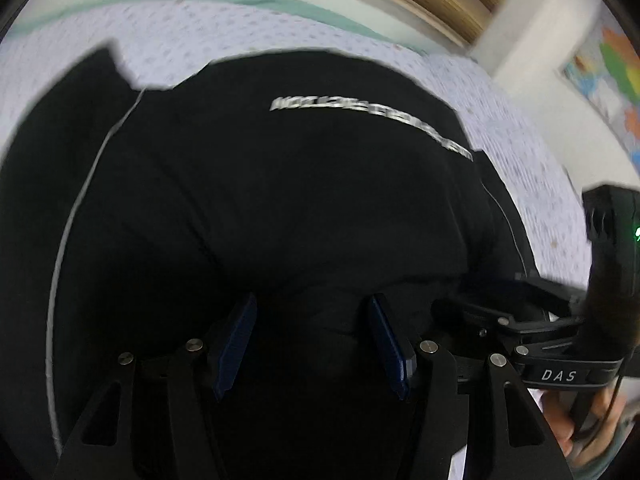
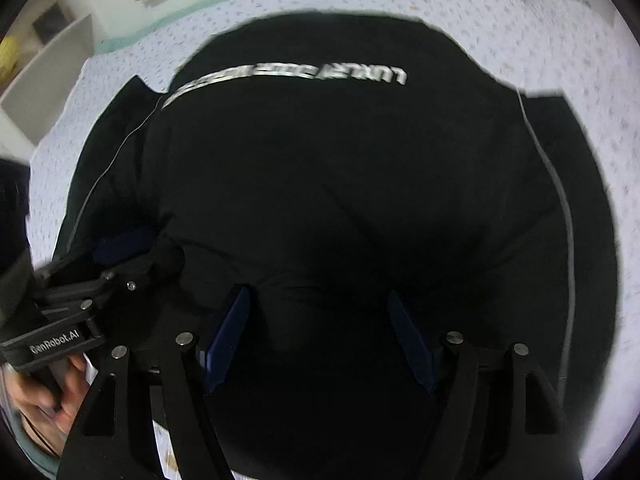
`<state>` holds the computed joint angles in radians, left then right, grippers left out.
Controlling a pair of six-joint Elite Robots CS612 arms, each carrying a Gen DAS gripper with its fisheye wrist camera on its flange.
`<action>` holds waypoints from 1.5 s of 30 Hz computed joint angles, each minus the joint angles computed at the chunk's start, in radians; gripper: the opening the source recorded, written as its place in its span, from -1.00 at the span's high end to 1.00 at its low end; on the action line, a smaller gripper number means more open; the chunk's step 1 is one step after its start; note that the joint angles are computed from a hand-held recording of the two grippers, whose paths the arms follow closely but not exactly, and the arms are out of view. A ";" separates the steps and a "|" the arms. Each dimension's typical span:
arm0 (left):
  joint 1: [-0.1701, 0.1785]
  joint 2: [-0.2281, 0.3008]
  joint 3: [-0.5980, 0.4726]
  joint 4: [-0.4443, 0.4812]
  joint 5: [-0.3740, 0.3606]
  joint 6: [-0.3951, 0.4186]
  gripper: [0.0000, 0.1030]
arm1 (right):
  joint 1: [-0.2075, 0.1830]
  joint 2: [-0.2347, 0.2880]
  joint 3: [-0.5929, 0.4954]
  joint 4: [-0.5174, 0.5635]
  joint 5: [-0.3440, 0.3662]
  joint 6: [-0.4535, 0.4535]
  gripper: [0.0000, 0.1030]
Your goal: Fold large clothes
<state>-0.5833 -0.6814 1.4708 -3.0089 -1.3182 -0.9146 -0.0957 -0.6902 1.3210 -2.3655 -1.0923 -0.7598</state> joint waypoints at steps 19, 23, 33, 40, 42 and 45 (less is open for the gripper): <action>0.055 -0.020 -0.184 0.247 0.017 0.032 -0.38 | -0.015 0.010 -0.088 -0.121 0.107 0.142 -0.41; 0.097 0.060 -0.274 0.371 -0.117 -0.030 -0.38 | 0.020 0.092 -0.198 0.007 -0.029 0.130 -0.27; 0.097 0.083 -0.262 0.317 -0.076 -0.053 -0.41 | 0.007 0.111 -0.180 -0.076 0.015 0.137 -0.47; 0.037 -0.054 -0.024 0.103 0.047 0.031 -0.41 | -0.056 0.069 -0.119 -0.041 0.207 0.108 -0.52; 0.027 -0.091 0.036 0.053 0.057 0.027 -0.41 | -0.077 0.050 -0.100 -0.013 0.247 0.102 -0.54; 0.009 -0.149 0.120 0.018 0.117 0.026 -0.41 | -0.101 0.036 -0.088 0.028 0.275 0.095 -0.57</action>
<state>-0.5739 -0.8300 1.5912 -2.9906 -1.2009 -0.8884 -0.1963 -0.6545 1.2332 -2.3378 -0.8170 -0.6649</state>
